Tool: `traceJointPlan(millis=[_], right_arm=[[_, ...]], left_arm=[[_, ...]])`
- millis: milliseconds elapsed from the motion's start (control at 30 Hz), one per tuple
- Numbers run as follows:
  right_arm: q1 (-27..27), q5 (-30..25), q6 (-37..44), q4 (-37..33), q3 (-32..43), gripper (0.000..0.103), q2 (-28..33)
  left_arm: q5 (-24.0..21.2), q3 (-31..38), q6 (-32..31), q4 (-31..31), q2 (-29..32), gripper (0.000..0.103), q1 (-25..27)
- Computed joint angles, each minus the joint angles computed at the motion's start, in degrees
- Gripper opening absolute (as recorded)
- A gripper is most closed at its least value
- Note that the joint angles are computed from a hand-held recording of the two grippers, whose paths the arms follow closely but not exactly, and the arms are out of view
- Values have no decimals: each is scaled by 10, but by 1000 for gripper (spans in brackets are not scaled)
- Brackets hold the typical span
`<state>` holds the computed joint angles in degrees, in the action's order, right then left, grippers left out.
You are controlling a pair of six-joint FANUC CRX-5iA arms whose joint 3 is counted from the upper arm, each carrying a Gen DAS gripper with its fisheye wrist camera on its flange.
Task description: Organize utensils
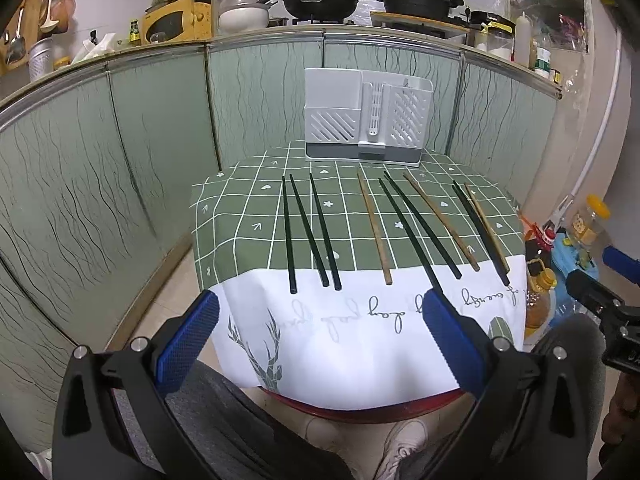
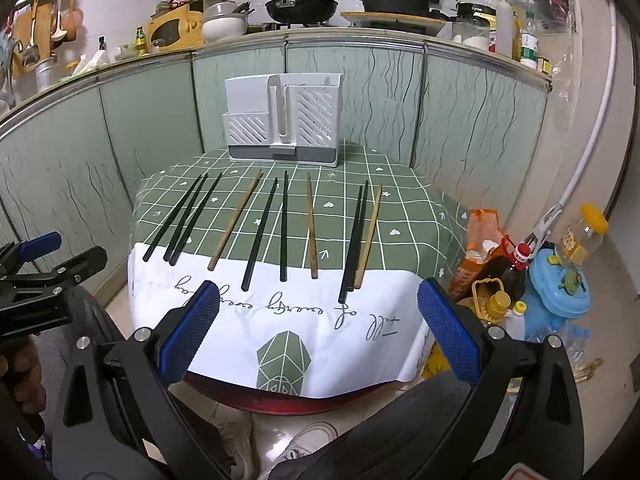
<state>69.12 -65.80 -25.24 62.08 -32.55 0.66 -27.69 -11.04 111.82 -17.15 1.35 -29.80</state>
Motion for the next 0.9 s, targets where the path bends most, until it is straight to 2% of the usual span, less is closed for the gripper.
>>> traceJointPlan(millis=[133,367,667,833,900], right_arm=[[-1,8,-6,8,-7,95,-6],[2,0,-1,10,-7,95,-4],[4,-7,4,7,-6,95,-3],[2,-6,6,6,-7,95,-3],[0,-4,6,6,-7,95,-3]], left_arm=[[15,-8,-1,-6,-5,98,-3],[1,4,28,-45,-3,98,-18],[8,-3,22,-36,-7,98,-13],[-3,6,47,-63,-3,98,-20],[0,4,42,-56,-2,98,-17]])
